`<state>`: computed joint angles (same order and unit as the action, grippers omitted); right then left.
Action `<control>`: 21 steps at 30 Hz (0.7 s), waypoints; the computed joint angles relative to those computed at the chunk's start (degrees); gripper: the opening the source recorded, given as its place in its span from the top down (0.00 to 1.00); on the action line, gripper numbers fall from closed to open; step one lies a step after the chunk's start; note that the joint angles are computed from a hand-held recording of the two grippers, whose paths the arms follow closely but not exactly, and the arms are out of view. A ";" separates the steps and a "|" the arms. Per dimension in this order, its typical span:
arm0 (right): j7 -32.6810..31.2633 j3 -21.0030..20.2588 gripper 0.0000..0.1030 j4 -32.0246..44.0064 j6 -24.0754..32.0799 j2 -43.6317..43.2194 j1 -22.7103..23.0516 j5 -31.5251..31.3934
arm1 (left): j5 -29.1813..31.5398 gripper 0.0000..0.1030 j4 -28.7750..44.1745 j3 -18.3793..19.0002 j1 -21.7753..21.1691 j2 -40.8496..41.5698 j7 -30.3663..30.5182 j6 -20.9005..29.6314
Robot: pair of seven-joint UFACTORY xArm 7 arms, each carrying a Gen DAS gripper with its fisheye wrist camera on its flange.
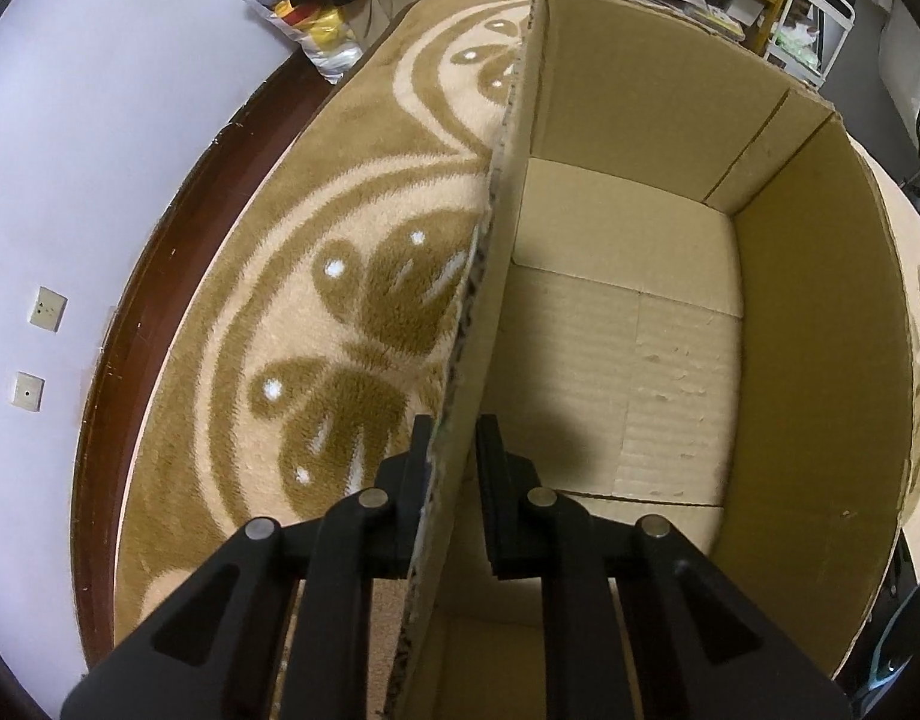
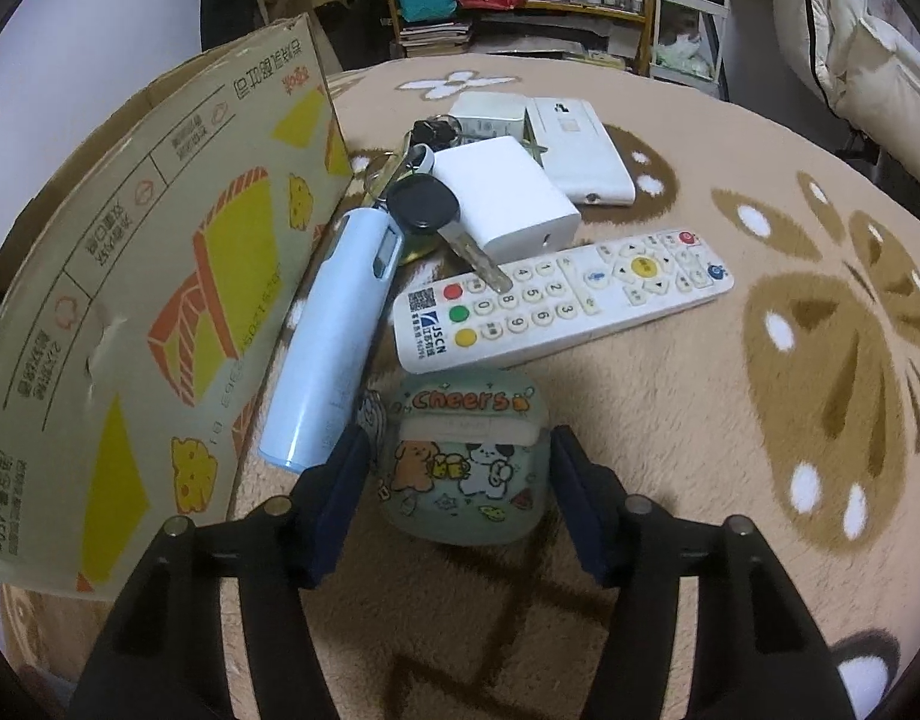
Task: Organize rigid objects
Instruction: 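Grip the box wall with the left tool while the right tool approaches the green case, then grasp the green Cheers case with the right tool and drop it into the box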
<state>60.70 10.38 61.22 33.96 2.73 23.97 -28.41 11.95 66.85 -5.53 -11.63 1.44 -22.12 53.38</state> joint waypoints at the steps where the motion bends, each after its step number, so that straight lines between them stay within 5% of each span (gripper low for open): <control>1: -0.14 0.04 0.36 0.39 0.40 0.29 0.09 -0.39 | 0.34 0.87 0.15 -0.07 -0.09 0.12 -0.07 0.18; 7: -1.59 -0.03 0.36 3.63 4.77 2.96 1.58 -3.70 | 1.68 0.88 -0.06 -0.26 -0.46 -0.23 -0.26 0.24; 21: 5.10 0.05 0.39 0.48 -1.75 -3.69 -0.72 -8.18 | 1.88 0.90 -1.89 -0.59 -0.47 -1.83 1.37 -1.11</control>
